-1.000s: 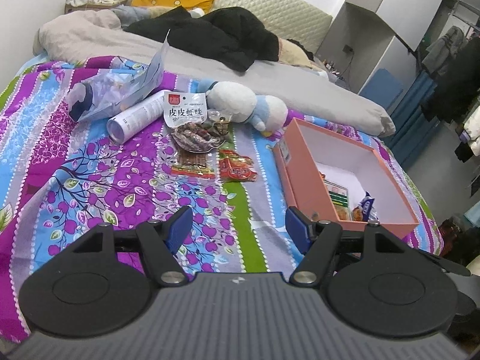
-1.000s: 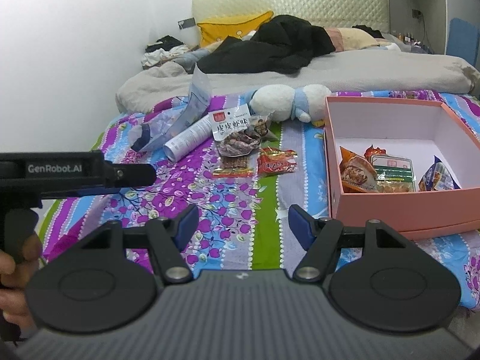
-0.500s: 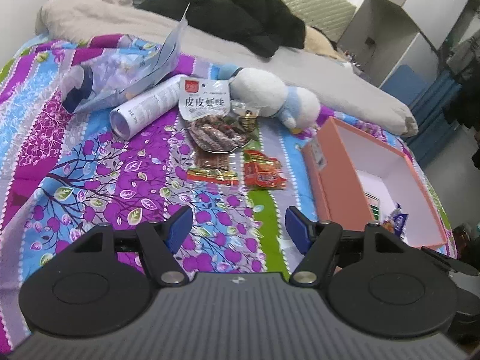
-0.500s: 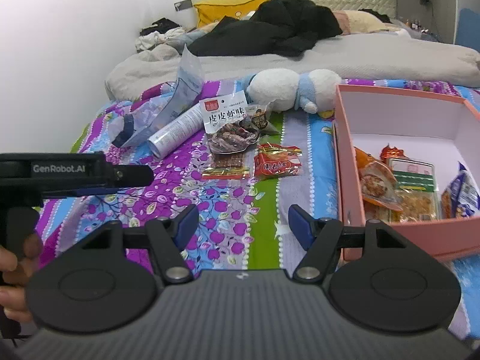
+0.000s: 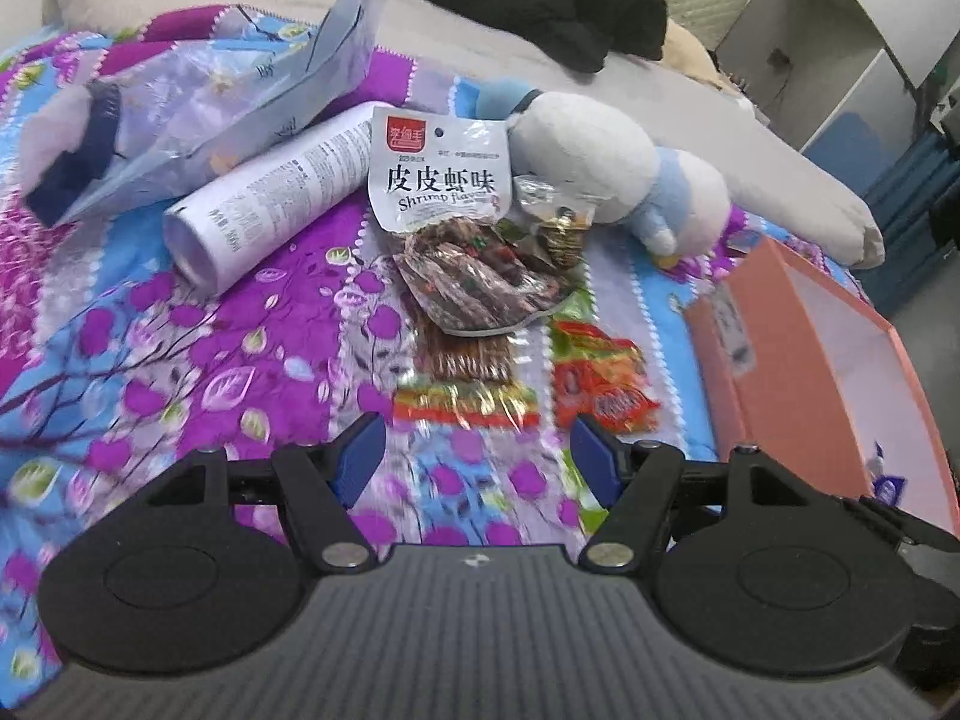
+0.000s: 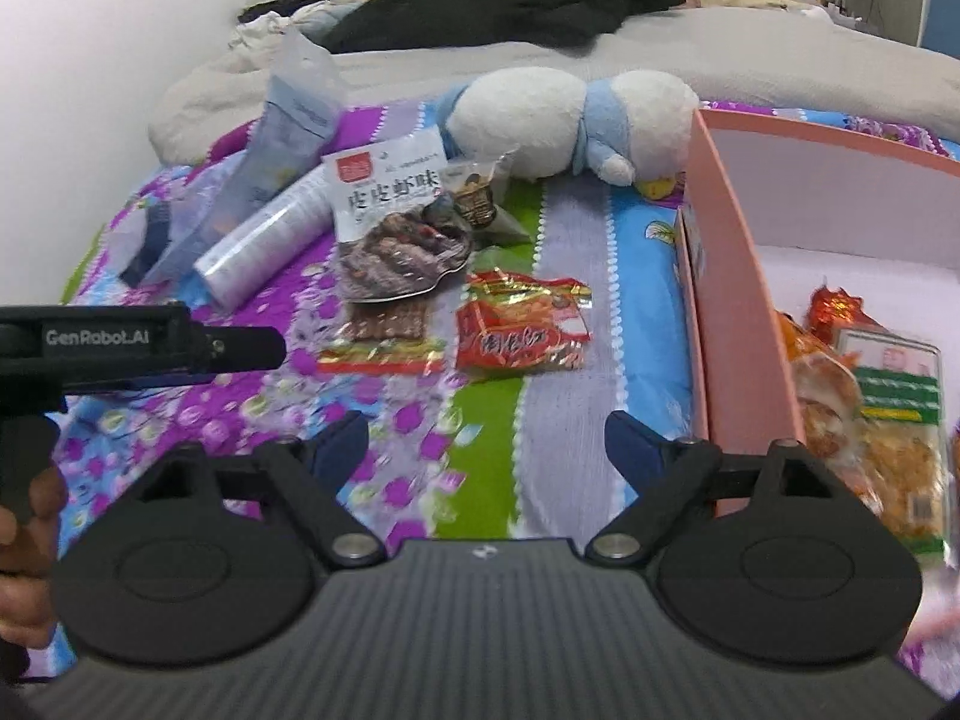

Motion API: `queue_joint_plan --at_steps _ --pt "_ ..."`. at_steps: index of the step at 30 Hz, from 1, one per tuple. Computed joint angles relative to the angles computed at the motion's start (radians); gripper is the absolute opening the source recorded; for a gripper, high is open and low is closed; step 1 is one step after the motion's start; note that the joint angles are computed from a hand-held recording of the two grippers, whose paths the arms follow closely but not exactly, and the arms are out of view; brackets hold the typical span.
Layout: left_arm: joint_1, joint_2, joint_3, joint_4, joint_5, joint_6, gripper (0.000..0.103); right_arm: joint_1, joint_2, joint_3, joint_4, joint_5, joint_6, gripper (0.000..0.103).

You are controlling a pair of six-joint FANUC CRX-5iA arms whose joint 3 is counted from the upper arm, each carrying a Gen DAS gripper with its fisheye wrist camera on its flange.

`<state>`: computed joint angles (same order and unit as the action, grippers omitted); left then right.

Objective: Organize snacks

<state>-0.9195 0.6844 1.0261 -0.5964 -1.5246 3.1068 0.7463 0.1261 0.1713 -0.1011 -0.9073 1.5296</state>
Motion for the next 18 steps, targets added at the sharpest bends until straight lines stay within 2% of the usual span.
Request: queue_joint_plan --at_steps 5,12,15,18 --pt "0.058 -0.038 -0.130 0.002 0.129 0.020 0.073 0.004 0.087 0.043 0.020 0.039 -0.004 0.087" --pt "0.113 -0.073 -0.259 0.000 0.293 0.134 0.071 0.019 0.185 0.071 0.111 0.099 -0.062 0.087" --pt "0.124 -0.073 -0.280 0.004 0.323 0.167 0.063 0.012 0.223 0.100 0.110 0.094 -0.076 0.087" --pt "0.119 -0.071 -0.281 -0.021 0.312 0.208 0.059 0.016 0.246 0.110 0.118 0.100 -0.041 0.090"
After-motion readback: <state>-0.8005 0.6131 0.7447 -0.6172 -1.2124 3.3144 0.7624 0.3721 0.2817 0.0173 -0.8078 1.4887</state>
